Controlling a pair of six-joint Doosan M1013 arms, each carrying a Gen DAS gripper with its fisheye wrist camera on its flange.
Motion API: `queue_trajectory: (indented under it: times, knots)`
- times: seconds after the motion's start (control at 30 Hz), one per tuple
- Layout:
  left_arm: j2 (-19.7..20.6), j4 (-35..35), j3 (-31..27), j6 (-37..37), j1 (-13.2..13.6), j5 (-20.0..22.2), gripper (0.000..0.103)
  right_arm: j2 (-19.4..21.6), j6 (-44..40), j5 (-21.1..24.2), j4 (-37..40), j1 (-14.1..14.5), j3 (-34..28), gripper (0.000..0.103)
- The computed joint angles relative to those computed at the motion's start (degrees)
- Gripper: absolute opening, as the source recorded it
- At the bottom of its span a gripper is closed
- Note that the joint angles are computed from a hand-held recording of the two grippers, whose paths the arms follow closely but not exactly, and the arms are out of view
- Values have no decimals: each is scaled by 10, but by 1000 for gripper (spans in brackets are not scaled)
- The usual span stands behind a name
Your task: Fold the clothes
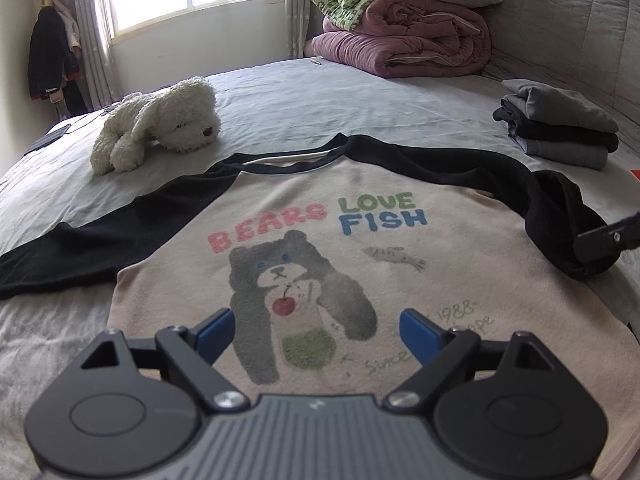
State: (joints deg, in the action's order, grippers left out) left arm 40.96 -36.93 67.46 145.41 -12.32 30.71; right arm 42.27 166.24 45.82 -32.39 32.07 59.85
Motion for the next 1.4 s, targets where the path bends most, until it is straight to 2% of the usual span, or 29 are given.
queue_trajectory:
  times: [0.13,0.2,0.3,0.43,0.6,0.7,0.77,0.8,1.4]
  knots:
    - [4,14,-4,-12,0,3,90,-6,78,-2,-77,0,3,52]
    - [7,26,-9,-27,0,8,90,-2,121,18,-107,-2,-2,53]
    - [13,44,-17,-47,-1,16,90,8,163,46,-112,-11,-11,53]
    - [17,51,-25,-60,0,26,90,28,161,97,-102,-20,-36,53]
    - [18,39,-29,-57,2,34,90,42,155,116,-106,-24,-48,52]
    - [16,35,-27,-50,3,36,90,44,149,111,-91,-28,-48,37]
    - [15,34,-26,-45,4,35,90,45,153,118,-95,-27,-49,18]
    - [15,34,-25,-45,4,35,90,46,155,121,-98,-26,-50,14]
    - [-1,-6,-5,1,9,13,90,19,245,188,-234,3,-20,12]
